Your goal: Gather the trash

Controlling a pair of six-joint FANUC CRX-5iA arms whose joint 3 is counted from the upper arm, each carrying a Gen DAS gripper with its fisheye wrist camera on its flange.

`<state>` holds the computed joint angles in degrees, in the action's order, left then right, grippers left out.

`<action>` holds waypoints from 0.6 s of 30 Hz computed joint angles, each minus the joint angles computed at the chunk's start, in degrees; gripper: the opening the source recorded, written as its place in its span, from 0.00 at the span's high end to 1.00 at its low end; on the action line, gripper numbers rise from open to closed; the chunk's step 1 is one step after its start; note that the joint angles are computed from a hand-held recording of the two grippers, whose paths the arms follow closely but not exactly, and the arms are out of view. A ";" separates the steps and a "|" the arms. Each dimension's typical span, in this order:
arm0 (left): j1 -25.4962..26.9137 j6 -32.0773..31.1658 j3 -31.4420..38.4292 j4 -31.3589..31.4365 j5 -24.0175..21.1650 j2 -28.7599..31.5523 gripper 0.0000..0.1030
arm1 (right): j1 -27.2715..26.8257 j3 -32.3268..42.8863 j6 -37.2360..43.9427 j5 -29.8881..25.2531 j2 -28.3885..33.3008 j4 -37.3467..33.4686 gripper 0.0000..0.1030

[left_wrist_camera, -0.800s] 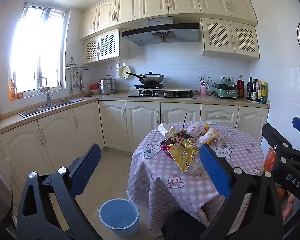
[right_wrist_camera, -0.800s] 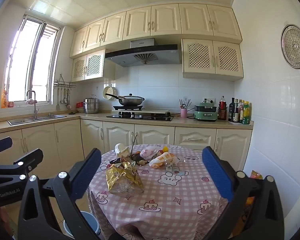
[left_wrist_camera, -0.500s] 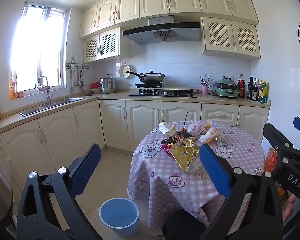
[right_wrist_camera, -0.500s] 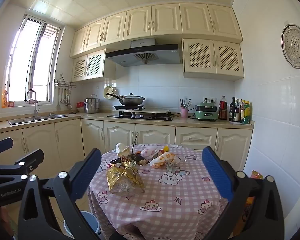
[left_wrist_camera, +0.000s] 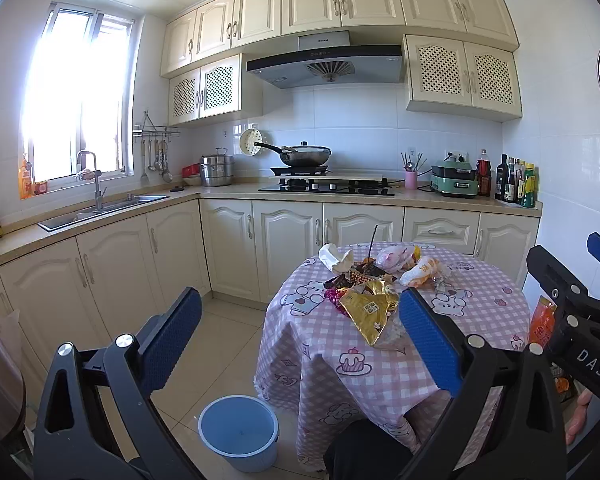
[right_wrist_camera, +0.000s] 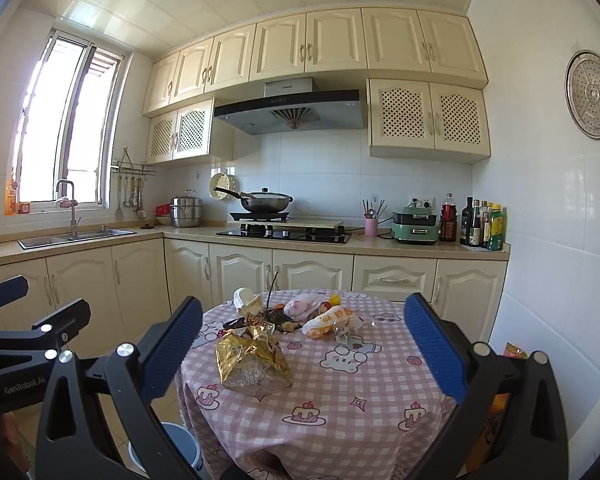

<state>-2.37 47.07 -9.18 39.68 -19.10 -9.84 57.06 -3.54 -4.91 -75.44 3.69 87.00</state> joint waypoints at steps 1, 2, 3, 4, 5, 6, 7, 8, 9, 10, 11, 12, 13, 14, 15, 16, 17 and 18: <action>0.03 0.06 0.11 0.03 -0.09 0.05 0.07 | 0.02 0.02 0.02 0.01 0.00 -0.01 0.04; 0.01 -0.03 0.02 0.12 0.00 0.03 0.07 | 0.01 0.01 0.00 0.01 0.03 0.03 0.04; 0.00 -0.03 0.04 0.12 0.01 0.06 0.07 | 0.01 0.05 0.05 -0.01 0.07 0.02 0.04; 0.09 0.31 0.31 -0.22 -0.28 0.12 0.07 | 0.02 0.08 0.13 -0.03 0.08 0.00 0.04; 0.08 0.29 0.20 -0.25 -0.15 0.10 0.07 | -0.01 -0.02 0.02 0.05 0.00 -0.02 0.04; 0.53 0.87 0.84 -0.73 -0.85 0.24 0.07 | -0.04 -0.11 -0.03 0.21 -0.05 -0.02 0.04; 0.56 1.00 1.11 -0.85 -0.99 0.48 0.07 | -0.01 -0.13 0.02 0.26 -0.05 -0.06 0.04; 0.60 0.95 1.10 -0.81 -1.04 0.53 0.07 | -0.01 -0.12 0.05 0.29 -0.04 -0.05 0.04; 0.59 1.50 1.45 -1.38 -1.20 0.69 0.07 | 0.01 -0.04 0.13 0.32 -0.01 -0.05 0.04; 0.59 1.50 1.45 -1.44 -1.16 0.73 0.07 | 0.00 -0.03 0.18 0.37 0.01 -0.07 0.04; 0.60 1.40 1.41 -1.32 -1.16 0.71 0.07 | 0.03 0.06 0.25 0.30 0.05 -0.13 0.04; 0.60 1.28 1.38 -1.20 -1.12 0.72 0.07 | 0.04 0.03 0.18 0.26 0.06 -0.10 0.04; 0.61 1.36 1.44 -1.27 -1.15 0.75 0.07 | 0.05 0.05 0.13 0.24 0.09 -0.12 0.04; 0.62 1.43 1.50 -1.31 -1.21 0.78 0.07 | 0.05 0.11 0.21 0.27 0.09 -0.17 0.04; 0.62 1.56 1.55 -1.49 -1.25 0.78 0.07 | 0.01 0.03 0.13 0.36 0.12 -0.17 0.04; 0.62 1.62 1.57 -1.62 -1.21 0.78 0.07 | 0.04 0.02 0.10 0.36 0.14 -0.12 0.04; 0.61 1.52 1.55 -1.45 -1.24 0.76 0.07 | 0.04 0.11 0.16 0.32 0.15 -0.16 0.04; 0.61 1.25 1.47 -1.16 -1.17 0.79 0.07 | 0.06 0.15 0.16 0.32 0.16 -0.17 0.04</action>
